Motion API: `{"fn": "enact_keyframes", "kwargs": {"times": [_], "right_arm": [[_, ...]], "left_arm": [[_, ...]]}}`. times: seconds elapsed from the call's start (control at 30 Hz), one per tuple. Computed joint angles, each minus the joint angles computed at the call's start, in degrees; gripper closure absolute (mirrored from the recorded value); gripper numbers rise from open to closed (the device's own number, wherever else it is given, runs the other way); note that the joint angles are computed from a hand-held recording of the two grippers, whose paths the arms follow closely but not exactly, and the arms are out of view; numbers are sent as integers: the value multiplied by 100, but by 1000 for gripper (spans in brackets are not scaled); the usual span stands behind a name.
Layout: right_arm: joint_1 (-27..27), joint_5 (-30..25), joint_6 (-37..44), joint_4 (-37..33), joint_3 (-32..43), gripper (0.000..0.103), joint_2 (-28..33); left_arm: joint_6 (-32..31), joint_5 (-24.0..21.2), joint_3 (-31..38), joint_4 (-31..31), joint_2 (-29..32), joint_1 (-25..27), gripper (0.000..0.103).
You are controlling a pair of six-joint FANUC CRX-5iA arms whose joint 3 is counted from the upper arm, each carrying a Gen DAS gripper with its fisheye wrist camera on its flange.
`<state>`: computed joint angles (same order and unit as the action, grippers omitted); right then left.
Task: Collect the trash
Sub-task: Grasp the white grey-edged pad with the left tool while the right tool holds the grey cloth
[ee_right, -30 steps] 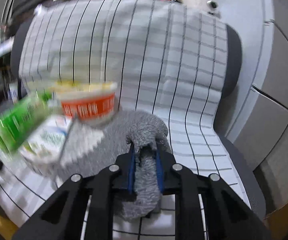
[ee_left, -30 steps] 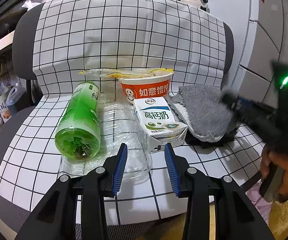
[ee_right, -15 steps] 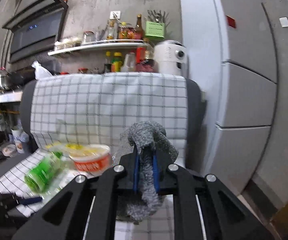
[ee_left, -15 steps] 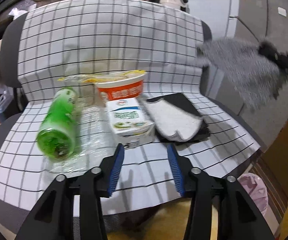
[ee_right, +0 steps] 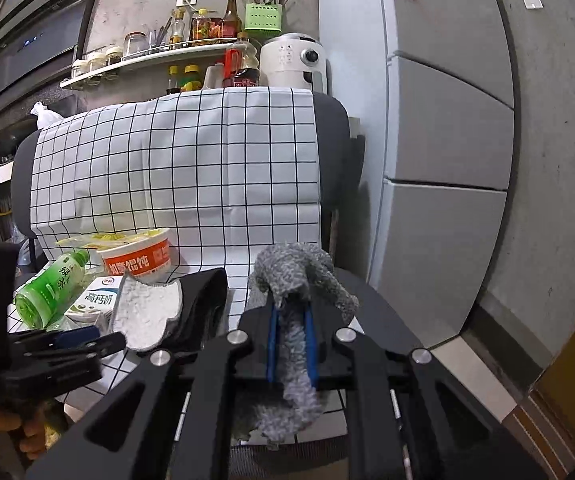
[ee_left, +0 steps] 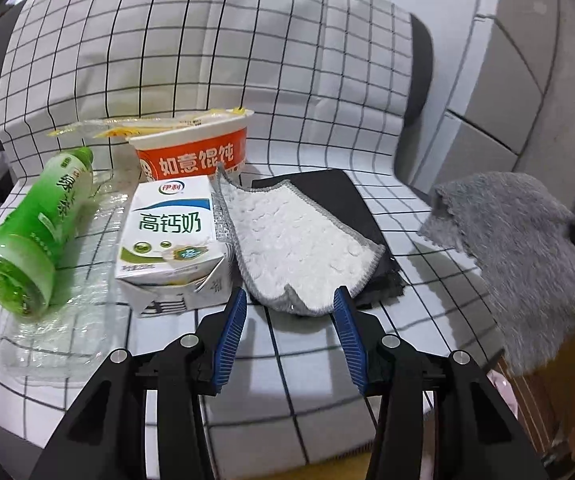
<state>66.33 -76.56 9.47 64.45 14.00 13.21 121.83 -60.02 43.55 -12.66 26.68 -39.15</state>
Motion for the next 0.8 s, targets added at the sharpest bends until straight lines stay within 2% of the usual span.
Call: {"fn": "enact_keyframes", "kwargs": {"times": [0.1,0.13,0.17,0.2,0.23,0.33,0.57,0.7,0.8], "right_arm": [[-10,50,-39,-2,-85,92,-52],[-10,69,-70,-1,-124,92,-80],[-16,81,-83,-11,-135,91,-93],[-14,97,-120,-10,-167,92,-117],[-7,95,-138,-7,-172,92,-122],[1,101,-174,30,-185,92,-137],[78,76,-304,185,-83,92,-169],[157,21,-355,188,27,92,-187],[248,-122,-323,132,119,92,-185]], "left_arm": [[111,-196,232,-20,183,3,61],[131,-253,284,-25,227,1,68],[149,-295,310,-39,248,-2,72],[154,-285,279,-24,235,5,81],[152,-200,172,24,178,23,90],[165,325,-332,122,-149,80,100],[-292,1693,-1414,505,-1076,188,100],[-527,2131,-1776,695,-1443,188,100],[-999,2431,-2045,1130,-1598,185,100]]}}
